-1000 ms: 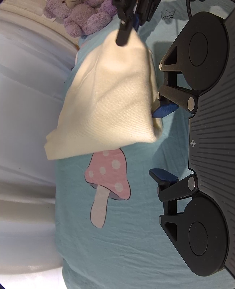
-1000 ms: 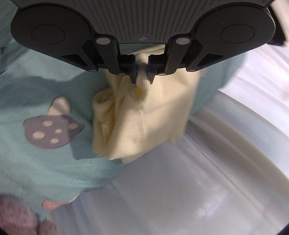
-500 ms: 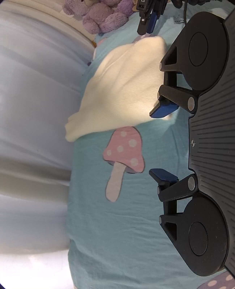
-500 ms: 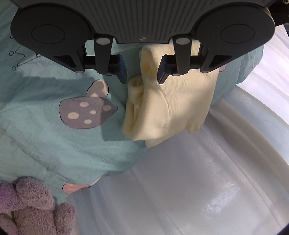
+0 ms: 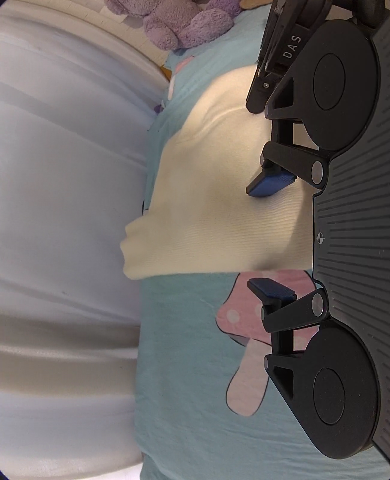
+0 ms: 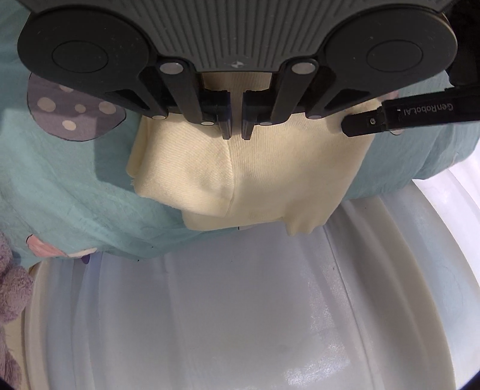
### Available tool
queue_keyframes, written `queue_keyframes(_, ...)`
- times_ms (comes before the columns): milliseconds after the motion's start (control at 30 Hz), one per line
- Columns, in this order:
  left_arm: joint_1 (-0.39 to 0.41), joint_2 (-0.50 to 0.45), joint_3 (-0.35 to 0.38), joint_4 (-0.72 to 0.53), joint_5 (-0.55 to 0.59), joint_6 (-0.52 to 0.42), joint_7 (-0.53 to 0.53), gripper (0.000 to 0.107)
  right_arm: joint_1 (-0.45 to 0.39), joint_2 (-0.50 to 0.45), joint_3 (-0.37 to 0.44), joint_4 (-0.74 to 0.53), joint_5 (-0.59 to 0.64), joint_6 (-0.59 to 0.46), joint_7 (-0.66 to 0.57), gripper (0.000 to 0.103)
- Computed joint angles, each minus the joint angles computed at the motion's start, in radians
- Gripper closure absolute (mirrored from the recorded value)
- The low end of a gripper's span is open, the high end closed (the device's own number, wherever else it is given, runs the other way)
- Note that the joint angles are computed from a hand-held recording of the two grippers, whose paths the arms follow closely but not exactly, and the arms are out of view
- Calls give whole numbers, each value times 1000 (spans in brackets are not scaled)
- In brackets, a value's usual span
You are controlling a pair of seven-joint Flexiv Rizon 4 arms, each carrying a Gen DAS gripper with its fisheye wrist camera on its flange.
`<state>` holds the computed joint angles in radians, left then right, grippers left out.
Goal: Fold small clothes
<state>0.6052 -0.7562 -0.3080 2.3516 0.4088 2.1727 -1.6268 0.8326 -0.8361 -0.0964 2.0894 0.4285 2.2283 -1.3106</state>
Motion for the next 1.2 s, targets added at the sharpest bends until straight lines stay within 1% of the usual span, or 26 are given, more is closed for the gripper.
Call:
queue_keyframes(33, -11, -13, 9, -11, -1, 6, 7, 33, 17, -24, -15, -1, 7, 32, -20, 102)
queue_keyframes(100, -37, -31, 33, -22, -11, 27, 17, 29, 22, -79, -13, -14, 20, 117, -50, 102)
queue_keyframes(133, -41, -37, 37, -23, -12, 36, 16, 28, 29, -87, -13, -23, 38, 125, -63, 102)
queue_keyframes(200, -32, -37, 31, -23, -4, 31, 12, 28, 24, -71, -1, -27, 54, 106, -74, 102)
queue_keyframes(267, 10, -37, 1, -26, 23, 6, 11, 28, -52, -43, 64, -4, -6, 115, -46, 102)
queue_keyframes(300, 37, -41, -20, -29, 37, -10, 10, 28, -105, -29, 106, 13, -48, 128, -18, 102)
queue_keyframes(333, 70, -45, -44, -29, 53, -25, 9, 27, -174, -16, 161, 38, -101, 157, 27, 100)
queue_keyframes(367, 107, -49, -74, -28, 67, -45, 9, 27, -217, -11, 191, 55, -134, 182, 61, 89)
queue_keyframes(400, 152, -57, -113, -27, 82, -68, 9, 27, -246, -6, 205, 72, -142, 206, 94, 80)
queue_keyframes(433, 201, -65, -156, -23, 92, -94, 10, 28, -278, -5, 218, 89, -163, 237, 123, 65)
queue_keyframes(467, 253, -75, -203, -18, 99, -119, 14, 28, -295, 4, 216, 103, -166, 236, 146, 48)
queue_keyframes(500, 314, -95, -256, -14, 108, -142, 24, 31, -336, 17, 245, 102, -142, 209, 133, 41)
queue_keyframes(533, 364, -116, -299, -12, 109, -161, 34, 31, -377, 21, 260, 112, -175, 203, 161, 38)
queue_keyframes(567, 422, -145, -351, -13, 106, -191, 41, 32, -447, 18, 272, 135, -273, 206, 255, 38)
queue_keyframes(600, 478, -181, -403, -16, 96, -223, 48, 33, -517, 4, 262, 161, -435, 229, 397, 38)
queue_keyframes(667, 556, -241, -483, -29, 57, -300, 65, 35, -657, -56, 242, 164, -761, 297, 672, 39)
queue_keyframes(700, 592, -275, -524, -43, 43, -356, 92, 35, -726, -85, 264, 145, -868, 301, 742, 39)
queue_keyframes(733, 609, -297, -547, -54, 26, -396, 114, 38, -795, -108, 318, 125, -915, 273, 747, 39)
queue_keyframes(767, 614, -307, -559, -62, 8, -420, 131, 38, -850, -123, 385, 109, -907, 232, 708, 40)
queue_keyframes(800, 622, -324, -575, -72, -5, -452, 157, 38, -878, -136, 419, 93, -911, 201, 687, 40)
queue_keyframes(833, 627, -336, -587, -78, -18, -473, 179, 38, -885, -146, 421, 79, -939, 184, 696, 40)
queue_keyframes(933, 612, -359, -603, -94, -67, -505, 220, 38, -880, -163, 399, 45, -1015, 183, 752, 42)
queue_keyframes(1033, 584, -363, -601, -99, -112, -509, 247, 39, -869, -179, 377, 3, -1091, 175, 806, 42)
queue_keyframes(1100, 565, -359, -596, -96, -131, -493, 270, 43, -855, -187, 359, -21, -1122, 178, 831, 47)
queue_keyframes(1133, 565, -355, -597, -91, -140, -495, 285, 45, -856, -191, 355, -38, -1157, 156, 860, 52)
queue_keyframes(1200, 541, -338, -586, -85, -161, -476, 302, 46, -830, -190, 335, -50, -1165, 149, 863, 55)
